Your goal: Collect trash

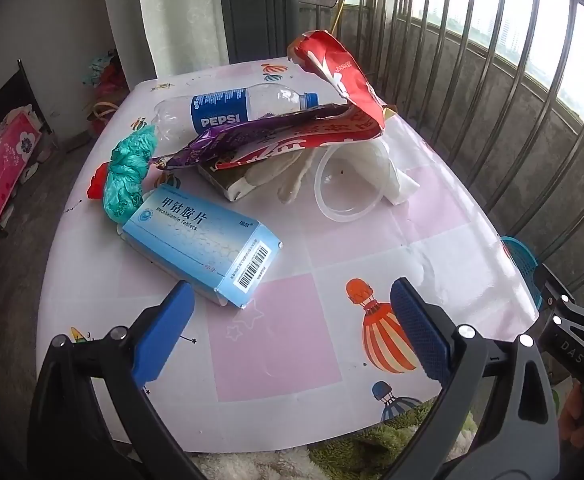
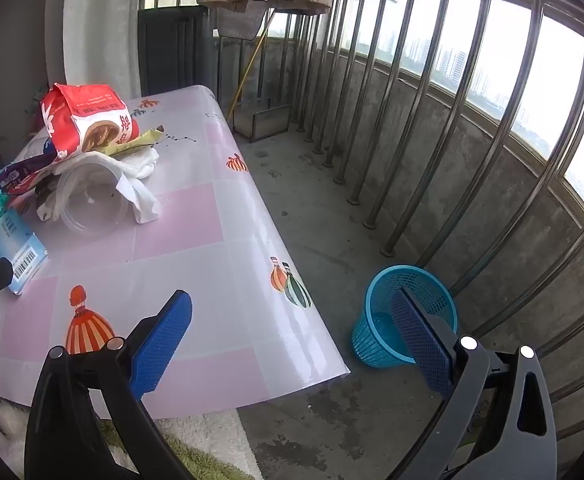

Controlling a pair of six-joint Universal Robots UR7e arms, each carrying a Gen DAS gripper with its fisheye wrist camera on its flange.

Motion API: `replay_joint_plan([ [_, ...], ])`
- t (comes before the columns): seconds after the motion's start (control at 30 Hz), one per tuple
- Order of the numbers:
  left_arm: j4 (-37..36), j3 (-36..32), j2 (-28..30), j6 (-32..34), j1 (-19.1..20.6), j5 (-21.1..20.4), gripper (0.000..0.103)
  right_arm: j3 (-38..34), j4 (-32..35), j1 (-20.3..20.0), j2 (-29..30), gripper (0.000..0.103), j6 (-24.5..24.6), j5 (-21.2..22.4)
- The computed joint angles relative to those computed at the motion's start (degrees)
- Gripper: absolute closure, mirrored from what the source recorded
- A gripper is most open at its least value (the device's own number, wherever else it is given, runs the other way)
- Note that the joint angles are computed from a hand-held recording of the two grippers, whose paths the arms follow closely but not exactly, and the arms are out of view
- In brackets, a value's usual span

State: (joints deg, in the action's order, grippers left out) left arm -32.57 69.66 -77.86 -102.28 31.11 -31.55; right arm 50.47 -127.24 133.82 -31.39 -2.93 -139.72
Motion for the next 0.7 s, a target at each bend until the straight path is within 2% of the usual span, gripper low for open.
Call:
replay_joint_plan([
  [0.7, 3.5, -1.0, 0.1, -2.5, 0.0, 0.2, 0.009, 0.3, 0.1, 0.1, -0.4, 0.006, 0.2, 0.0],
])
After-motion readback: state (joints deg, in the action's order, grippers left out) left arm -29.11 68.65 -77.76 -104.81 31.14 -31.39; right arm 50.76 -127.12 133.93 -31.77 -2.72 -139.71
